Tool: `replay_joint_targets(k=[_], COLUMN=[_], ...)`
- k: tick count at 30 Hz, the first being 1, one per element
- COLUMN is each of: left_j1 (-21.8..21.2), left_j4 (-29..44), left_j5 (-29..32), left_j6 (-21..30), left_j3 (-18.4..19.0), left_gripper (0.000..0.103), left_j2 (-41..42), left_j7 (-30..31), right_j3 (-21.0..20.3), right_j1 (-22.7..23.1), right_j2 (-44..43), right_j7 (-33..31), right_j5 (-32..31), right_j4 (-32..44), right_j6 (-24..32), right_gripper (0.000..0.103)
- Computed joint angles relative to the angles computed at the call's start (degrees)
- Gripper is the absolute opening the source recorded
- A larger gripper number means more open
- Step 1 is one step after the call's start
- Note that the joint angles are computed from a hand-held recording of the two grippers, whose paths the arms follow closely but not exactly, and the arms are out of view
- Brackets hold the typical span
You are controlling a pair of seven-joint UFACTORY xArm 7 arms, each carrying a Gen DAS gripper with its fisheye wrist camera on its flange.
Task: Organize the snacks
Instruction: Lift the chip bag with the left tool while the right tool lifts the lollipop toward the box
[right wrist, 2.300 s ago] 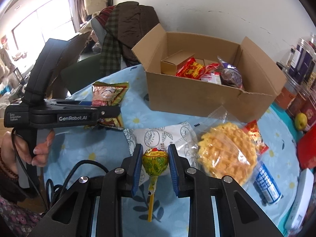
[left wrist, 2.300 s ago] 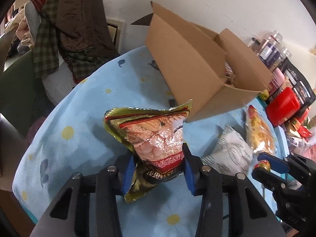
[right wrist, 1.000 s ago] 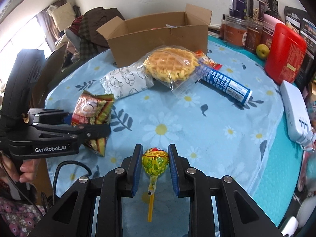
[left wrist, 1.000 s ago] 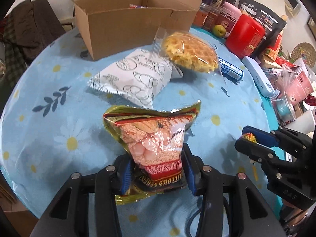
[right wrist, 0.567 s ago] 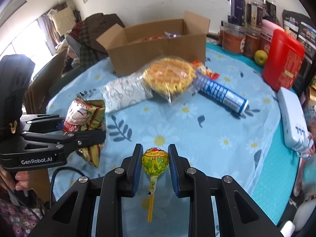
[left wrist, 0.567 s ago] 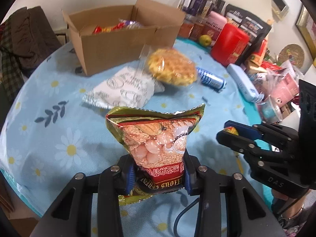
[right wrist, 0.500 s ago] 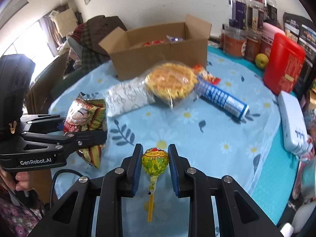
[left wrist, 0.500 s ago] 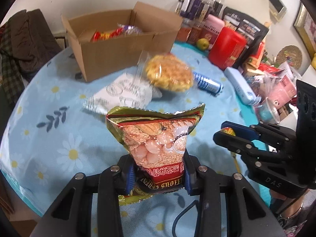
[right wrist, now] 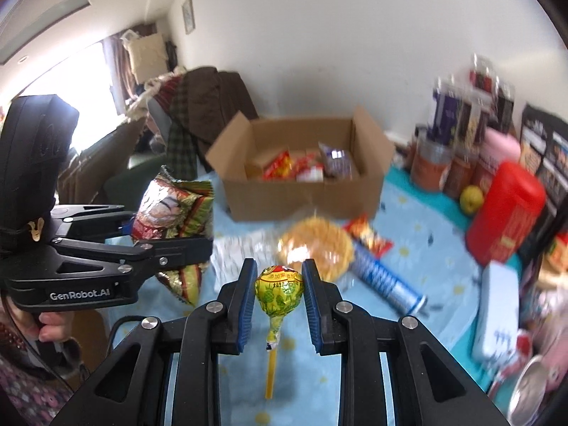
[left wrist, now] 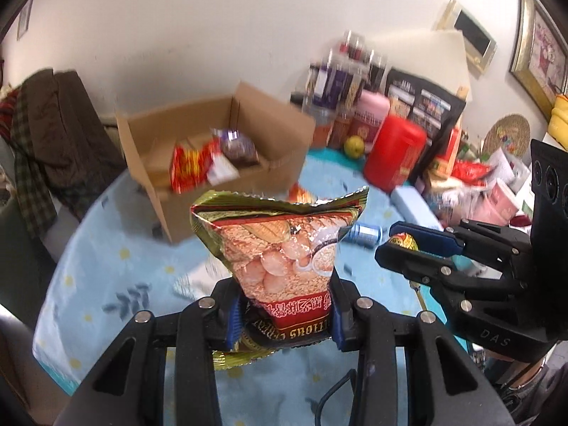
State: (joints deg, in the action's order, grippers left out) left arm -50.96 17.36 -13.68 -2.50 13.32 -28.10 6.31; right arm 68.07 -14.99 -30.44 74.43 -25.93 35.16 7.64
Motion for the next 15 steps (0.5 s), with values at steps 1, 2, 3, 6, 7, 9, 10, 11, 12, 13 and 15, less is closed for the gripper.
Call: replay_joint_targets(k=[1,2,3,6,7,9,10,11,12,13,15], left_j1=[0.3,0.6,0.7,0.1,-0.2,-0.8,-1.1,-1.1,-1.0,-1.5,-2.1], left_j4=[0.5,1.1,1.6,3.2,3.8,5.4,6.3,7.1,7.9,8.9,10.8], left_j5=[0.2,0.5,0.8,1.8,2.3,3.4,4.0,4.6,5.3,6.0,7.4], left_j6=[-0.4,-1.0,-1.3,-3.2,-3.7,-4.6,-5.3,-5.8,-6.1,-6.4,-7.0], left_j3=[-0.2,-0.4,-0.4,0.8,1.3,2.6,3.1,3.5,3.7,4.6,6.0], left_gripper=[0.038,0.038,0.038,0.038,0.038,0.038,0.038,0.038,0.038,0.038,0.038], left_j2=[0.1,0.2,0.2,0.8,1.2,2.1,2.7,3.3,3.9,4.7,6.1], left_j7=[0.0,0.1,0.1,0.1,0.0,-0.3,-0.4,-0.7,-1.1,-1.3,-1.9], right_j3=[-0.5,-1.0,-1.3,-1.5,-1.4,-1.2,-1.1,-1.1,-1.0,-0.5,0.0], right_j1=[-0.1,-0.3,-0.8,-2.7,-3.3,-5.2,-6.2,-6.7,-7.6,-9.1,-11.0], right_j2=[-0.1,0.0,0.0,-0.3,-0.4,-0.3,-0.2,-0.3,-0.2,0.0,0.1], right_j7=[-0.4,-0.9,-1.3,-2.8,-3.3,-4.4,-5.1,-5.7,-6.5,-7.4,-8.9], right_j5=[-0.3,-0.5,-0.7,-1.3,-1.3,-1.4,-1.4,-1.1,-1.0,-1.0,-0.6], right_j4=[0.2,0.5,0.9,2.2,2.6,3.6,4.2,4.4,4.9,5.8,6.9], right_j6=[-0.4,-0.9,-1.2,-1.8,-2.1,-3.1,-3.6,-4.0,-4.1,-4.3,-4.5], right_gripper=[0.026,0.026,0.026,0.026,0.026,0.026,0.026,0.026,0.026,0.026,0.026])
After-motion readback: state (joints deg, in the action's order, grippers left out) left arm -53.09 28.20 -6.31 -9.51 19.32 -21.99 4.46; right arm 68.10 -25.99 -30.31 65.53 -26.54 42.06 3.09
